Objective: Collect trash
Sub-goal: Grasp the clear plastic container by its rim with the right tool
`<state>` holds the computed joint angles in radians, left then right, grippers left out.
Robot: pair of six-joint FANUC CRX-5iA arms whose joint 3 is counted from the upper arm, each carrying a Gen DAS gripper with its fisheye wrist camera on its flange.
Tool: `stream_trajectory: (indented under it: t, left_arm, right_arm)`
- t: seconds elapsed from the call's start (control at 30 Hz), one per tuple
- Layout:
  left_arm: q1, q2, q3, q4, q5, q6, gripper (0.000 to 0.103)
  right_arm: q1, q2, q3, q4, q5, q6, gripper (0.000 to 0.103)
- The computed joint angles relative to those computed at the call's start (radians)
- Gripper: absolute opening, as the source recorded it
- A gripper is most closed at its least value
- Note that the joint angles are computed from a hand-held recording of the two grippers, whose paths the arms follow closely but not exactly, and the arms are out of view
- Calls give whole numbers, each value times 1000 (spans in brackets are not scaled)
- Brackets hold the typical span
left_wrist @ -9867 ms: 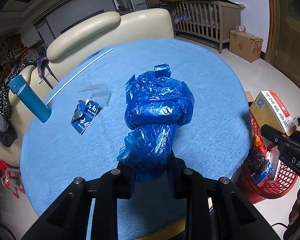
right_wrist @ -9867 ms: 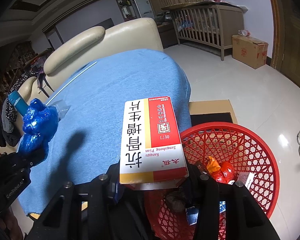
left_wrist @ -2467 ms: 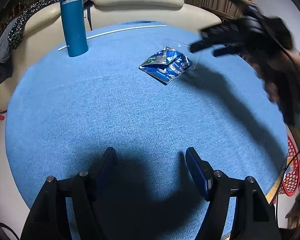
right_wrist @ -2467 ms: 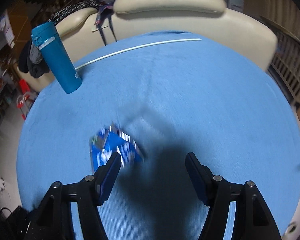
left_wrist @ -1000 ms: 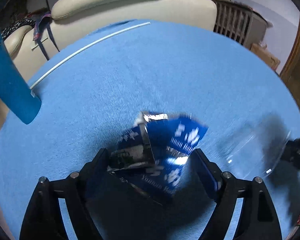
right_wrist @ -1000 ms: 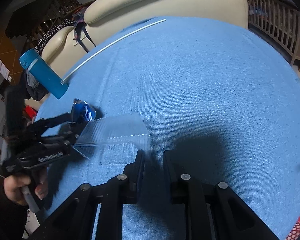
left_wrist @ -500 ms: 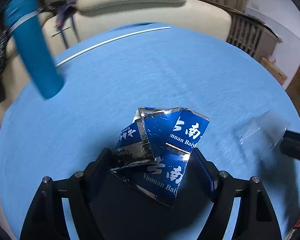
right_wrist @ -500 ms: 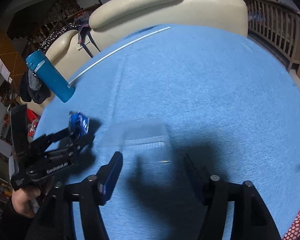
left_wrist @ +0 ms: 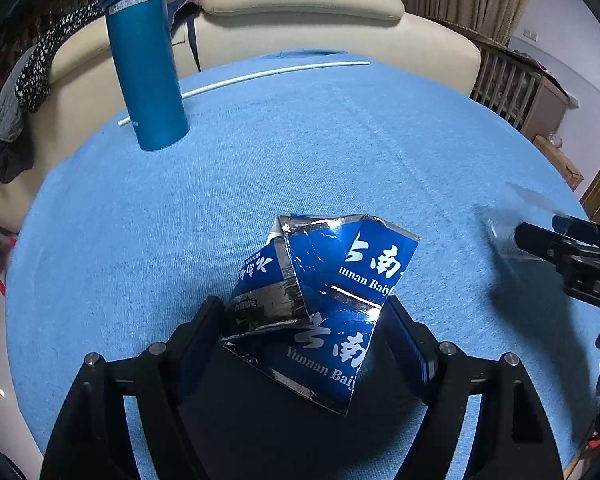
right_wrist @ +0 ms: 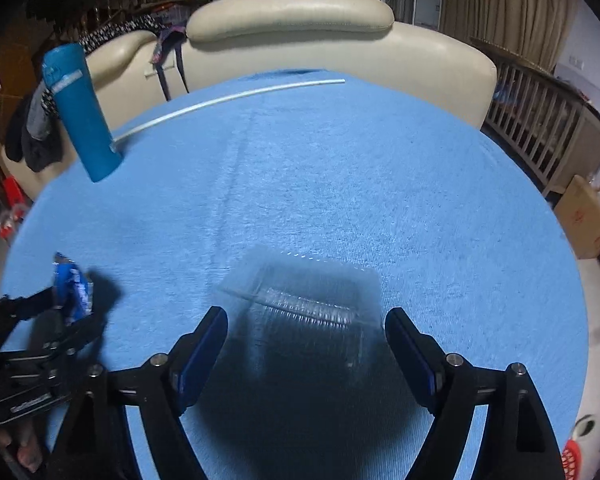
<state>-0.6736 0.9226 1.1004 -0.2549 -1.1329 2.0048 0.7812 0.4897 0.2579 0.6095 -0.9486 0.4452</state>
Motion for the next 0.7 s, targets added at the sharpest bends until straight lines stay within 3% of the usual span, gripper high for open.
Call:
stream_trajectory:
  t: [0.27,0.5,0.7]
  left_arm:
    - [-10,-10,-17,-30,13,8,81]
    - [-19,-9,-10,-40,-3,12,81]
    - [-20,-11,-13,-38,-1,15,81]
  right_arm:
    - [-16,37,41,-42,-10,21,84]
    - [-25,29,40,-60,30,-62,84]
    - [-23,17,54,-122,63,76,84]
